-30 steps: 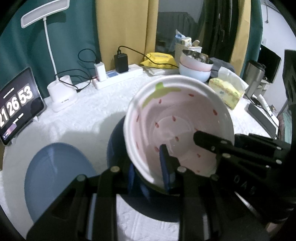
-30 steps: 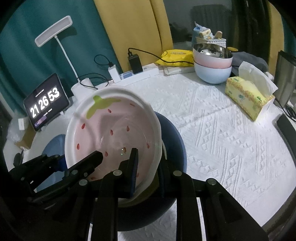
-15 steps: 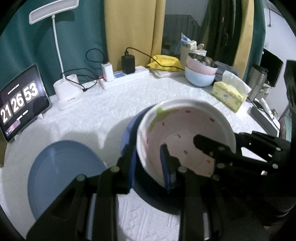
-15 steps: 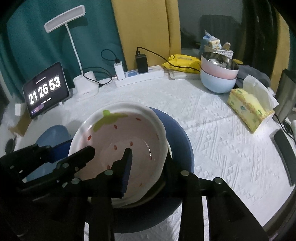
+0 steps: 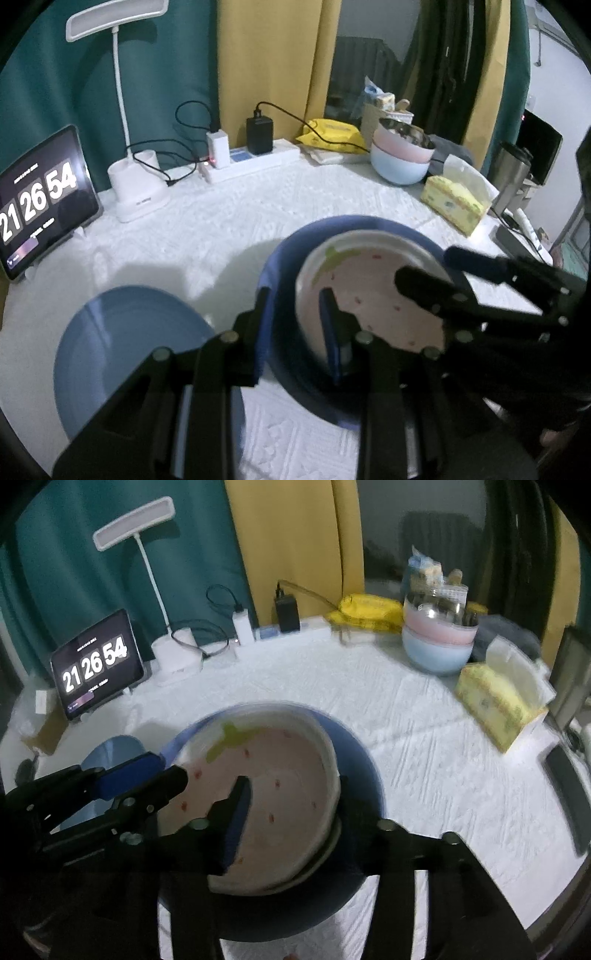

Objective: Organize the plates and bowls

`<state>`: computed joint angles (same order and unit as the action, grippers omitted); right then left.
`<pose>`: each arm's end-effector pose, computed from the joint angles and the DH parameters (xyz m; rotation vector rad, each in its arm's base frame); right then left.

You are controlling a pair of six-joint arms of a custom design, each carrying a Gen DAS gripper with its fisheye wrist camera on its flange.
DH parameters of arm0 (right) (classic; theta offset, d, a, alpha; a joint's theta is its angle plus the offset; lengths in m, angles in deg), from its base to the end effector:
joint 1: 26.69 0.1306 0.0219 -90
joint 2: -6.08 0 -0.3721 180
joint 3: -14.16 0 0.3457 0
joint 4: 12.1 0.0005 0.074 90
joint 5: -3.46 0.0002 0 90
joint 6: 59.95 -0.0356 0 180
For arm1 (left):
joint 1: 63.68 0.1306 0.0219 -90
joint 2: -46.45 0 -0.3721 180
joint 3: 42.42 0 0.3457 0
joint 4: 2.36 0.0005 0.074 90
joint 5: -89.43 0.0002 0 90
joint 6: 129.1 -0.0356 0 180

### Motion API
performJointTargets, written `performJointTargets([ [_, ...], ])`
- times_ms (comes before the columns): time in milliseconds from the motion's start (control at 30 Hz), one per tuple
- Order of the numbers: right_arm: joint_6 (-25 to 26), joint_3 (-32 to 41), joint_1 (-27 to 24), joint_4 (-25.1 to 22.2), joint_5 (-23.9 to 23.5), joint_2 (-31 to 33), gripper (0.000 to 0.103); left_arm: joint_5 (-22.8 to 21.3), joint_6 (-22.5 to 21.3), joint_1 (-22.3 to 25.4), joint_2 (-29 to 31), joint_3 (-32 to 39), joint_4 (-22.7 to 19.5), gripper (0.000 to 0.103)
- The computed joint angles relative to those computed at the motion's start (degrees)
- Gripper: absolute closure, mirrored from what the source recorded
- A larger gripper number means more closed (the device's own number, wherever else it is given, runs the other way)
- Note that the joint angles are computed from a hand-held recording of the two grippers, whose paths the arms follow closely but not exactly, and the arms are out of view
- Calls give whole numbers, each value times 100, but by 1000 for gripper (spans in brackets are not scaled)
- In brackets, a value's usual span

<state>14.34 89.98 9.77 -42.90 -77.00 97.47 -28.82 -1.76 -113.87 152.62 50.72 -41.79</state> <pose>0.3569 0.2558 0.3307 -0.3501 2.3530 0.2403 0.3496 -0.3939 0.3264 0.0630 2.3466 -0.1247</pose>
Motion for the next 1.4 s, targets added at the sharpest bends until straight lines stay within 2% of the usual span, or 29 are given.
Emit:
performJointTargets([
  [33,108,9,2,19,-14,-19,40,11,-19,6,-2,-3,32,76],
  [133,264,47,-6,17,70,-16,39,27,-38,5,-23,-20,45,76],
  [433,134,-9,-78,-66,21,-51,39,-72,-60,31,-205,-141,67,76],
  [667,-94,-105,-315,-160,-131,-217,39,-218,162,51,-337,-251,-135,75],
  [800,-185,-187,-482,-257,-6,-299,39,-204,253,70,-412,-364,-159,72],
  [967,-220,-311,-833,-239,-487,-339,39,-255,310,43,-421,-400,-222,58],
  [1400,67,-383,-1012,-170,-1009,-145,39,-100,312,30,-45,-116,-609,58],
])
